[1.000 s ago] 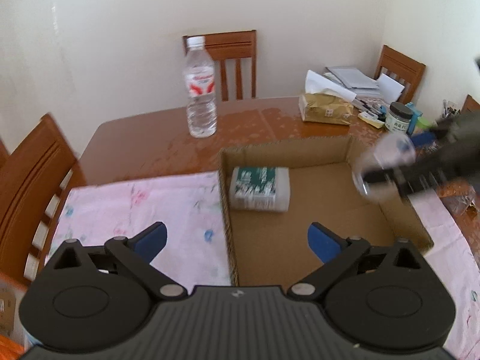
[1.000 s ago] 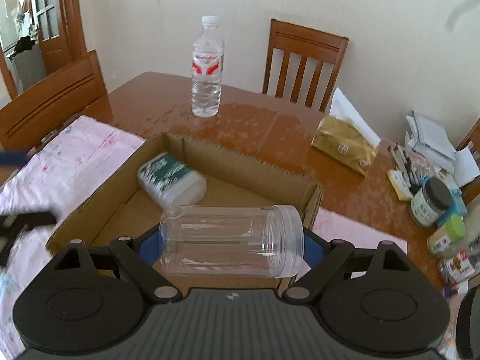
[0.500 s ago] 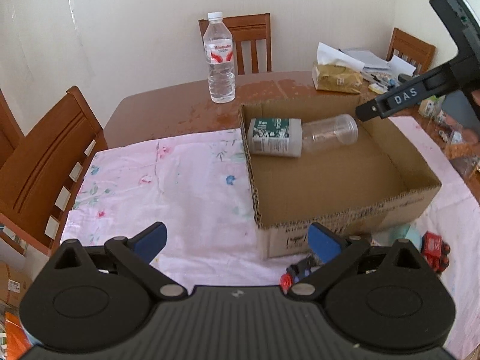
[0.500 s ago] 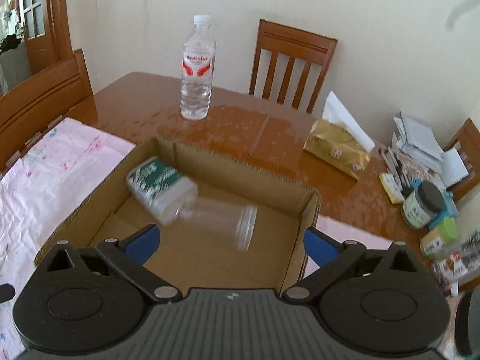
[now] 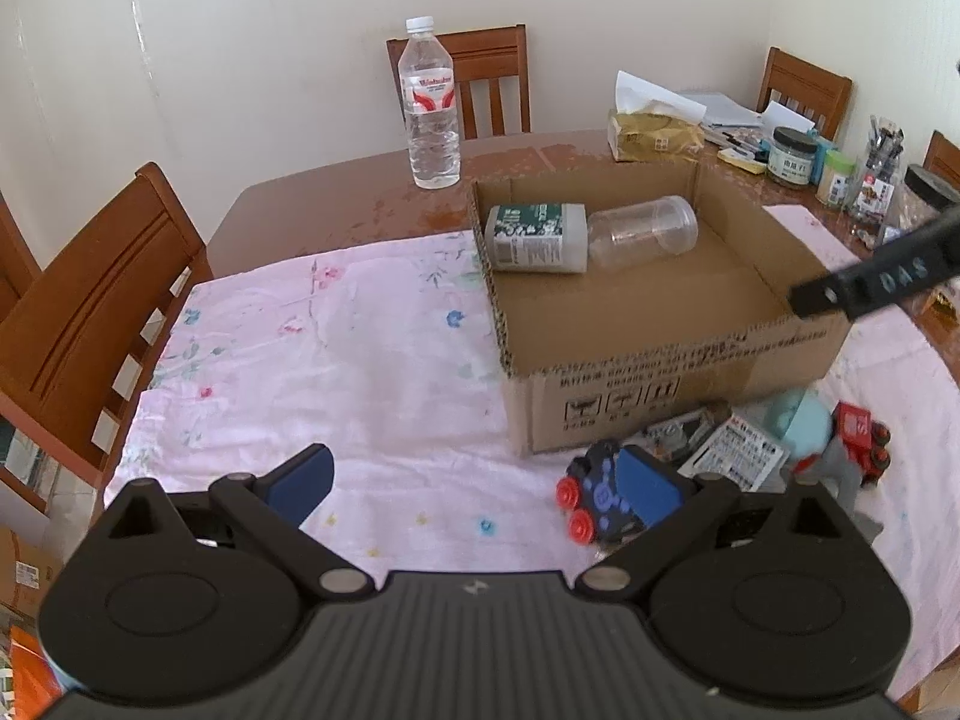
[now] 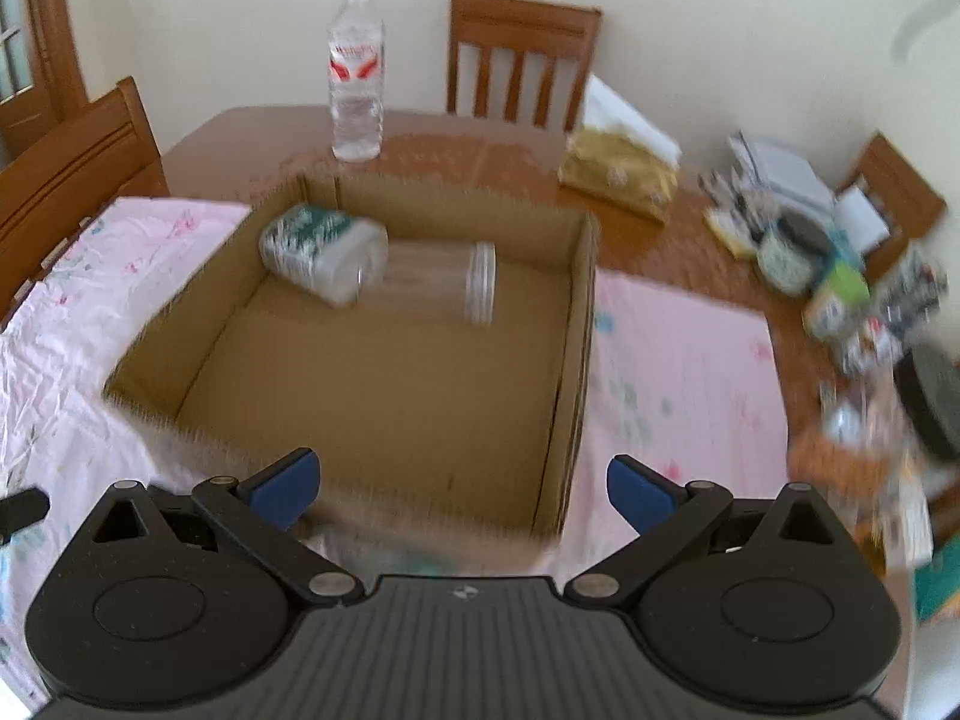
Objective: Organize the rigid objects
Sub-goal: 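Move left tool to the gold capsule bottle while right tool reaches the grey toy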
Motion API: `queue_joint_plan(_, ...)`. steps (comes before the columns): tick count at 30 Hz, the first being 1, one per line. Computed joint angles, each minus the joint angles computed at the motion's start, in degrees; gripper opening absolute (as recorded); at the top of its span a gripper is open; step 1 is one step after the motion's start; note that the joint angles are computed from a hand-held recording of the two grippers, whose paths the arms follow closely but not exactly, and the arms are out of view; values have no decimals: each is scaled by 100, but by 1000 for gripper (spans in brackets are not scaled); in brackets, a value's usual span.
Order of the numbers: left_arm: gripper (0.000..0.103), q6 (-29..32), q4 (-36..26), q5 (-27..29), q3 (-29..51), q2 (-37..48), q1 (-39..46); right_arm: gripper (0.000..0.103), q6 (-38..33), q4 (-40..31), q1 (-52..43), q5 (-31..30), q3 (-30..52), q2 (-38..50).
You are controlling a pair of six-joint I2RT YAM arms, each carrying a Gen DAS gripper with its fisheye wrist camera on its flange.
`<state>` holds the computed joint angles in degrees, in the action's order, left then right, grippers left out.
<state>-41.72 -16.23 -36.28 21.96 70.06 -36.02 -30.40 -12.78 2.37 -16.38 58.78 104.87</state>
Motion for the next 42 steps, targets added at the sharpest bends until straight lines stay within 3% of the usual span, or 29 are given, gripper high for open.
queue_joint_plan(4, 100, -71, -50, -79, -143, -25, -232, 103, 107, 68, -42, 195, -479, -127)
queue_joint_plan(13, 100, 75, 55, 341, -640, -663, -456, 103, 662, 754, 137, 689, -1475, -178)
queue_joint_plan(27, 100, 692, 414, 772, -982, -930, -457, 103, 764, 1105, -234, 607, -2423, -699)
queue_joint_plan(33, 100, 776, 724, 962, -896, -544, -501, 103, 228, 902, -570, 476, -2573, -856)
queue_joint_plan(42, 100, 373, 1367, 1270, -561, 769, -760, 103, -914, 543, -1148, 15, -2440, -523)
